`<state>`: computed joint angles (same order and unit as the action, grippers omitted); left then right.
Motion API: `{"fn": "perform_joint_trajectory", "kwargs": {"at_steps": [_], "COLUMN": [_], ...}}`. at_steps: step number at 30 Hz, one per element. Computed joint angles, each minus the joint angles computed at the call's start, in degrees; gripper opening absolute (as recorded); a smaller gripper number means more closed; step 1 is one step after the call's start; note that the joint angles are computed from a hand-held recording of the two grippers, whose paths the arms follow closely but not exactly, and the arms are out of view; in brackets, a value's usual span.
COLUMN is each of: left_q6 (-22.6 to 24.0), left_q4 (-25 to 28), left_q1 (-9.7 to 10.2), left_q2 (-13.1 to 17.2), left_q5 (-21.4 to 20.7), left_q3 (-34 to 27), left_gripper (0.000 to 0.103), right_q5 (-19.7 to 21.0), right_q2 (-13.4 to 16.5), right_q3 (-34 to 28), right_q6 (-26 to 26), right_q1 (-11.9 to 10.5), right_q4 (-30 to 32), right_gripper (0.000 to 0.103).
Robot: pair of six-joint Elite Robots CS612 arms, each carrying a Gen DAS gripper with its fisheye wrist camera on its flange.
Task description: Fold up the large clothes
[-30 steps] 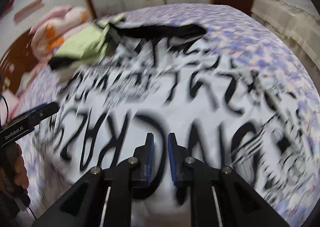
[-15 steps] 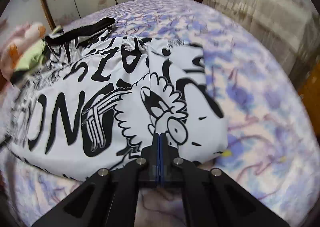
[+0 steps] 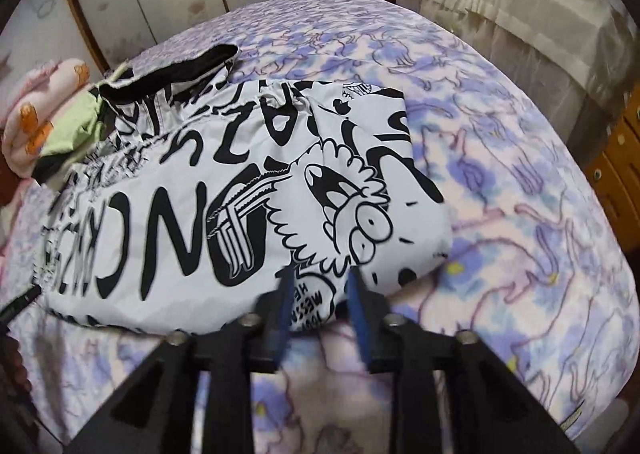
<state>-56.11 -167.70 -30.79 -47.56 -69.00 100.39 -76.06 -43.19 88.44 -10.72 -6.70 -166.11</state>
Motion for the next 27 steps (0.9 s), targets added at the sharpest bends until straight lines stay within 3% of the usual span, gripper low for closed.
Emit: {"fn": "perform_joint_trajectory", "kwargs": {"at_steps": [4,12,20,27], "left_q6": [-3.29,-10.6,-14.61,-15.38], "left_q4": [-3.11,-11.5,-20.88,-18.57], "left_q1": [0.34,1.47,2.81,4.28], "left_q2": [-0.66,1.29,4.61,6.65], "left_q5": [-4.37,-12.12,-11.45,-8.27], "left_q3": [2.22,5.02,4.22,-0.48], "left_gripper": [0.08,0.08,0.083,0.083], "right_q5": [2.77,10.52,15.88,14.58], "right_q2": [-1.45,-0.46,4.02,7.43], "right_q3": [1.97,1.49,-3.29,-7.51], "right_q6": [1.44,7.45,16.32,22.51], "right_q1": [-0.91,-2.95,-3.62,-2.49], "right_q4": [0.03,6.84,8.64,5.61], "right_gripper": [0.051,0.053,0.053,0.058]}}
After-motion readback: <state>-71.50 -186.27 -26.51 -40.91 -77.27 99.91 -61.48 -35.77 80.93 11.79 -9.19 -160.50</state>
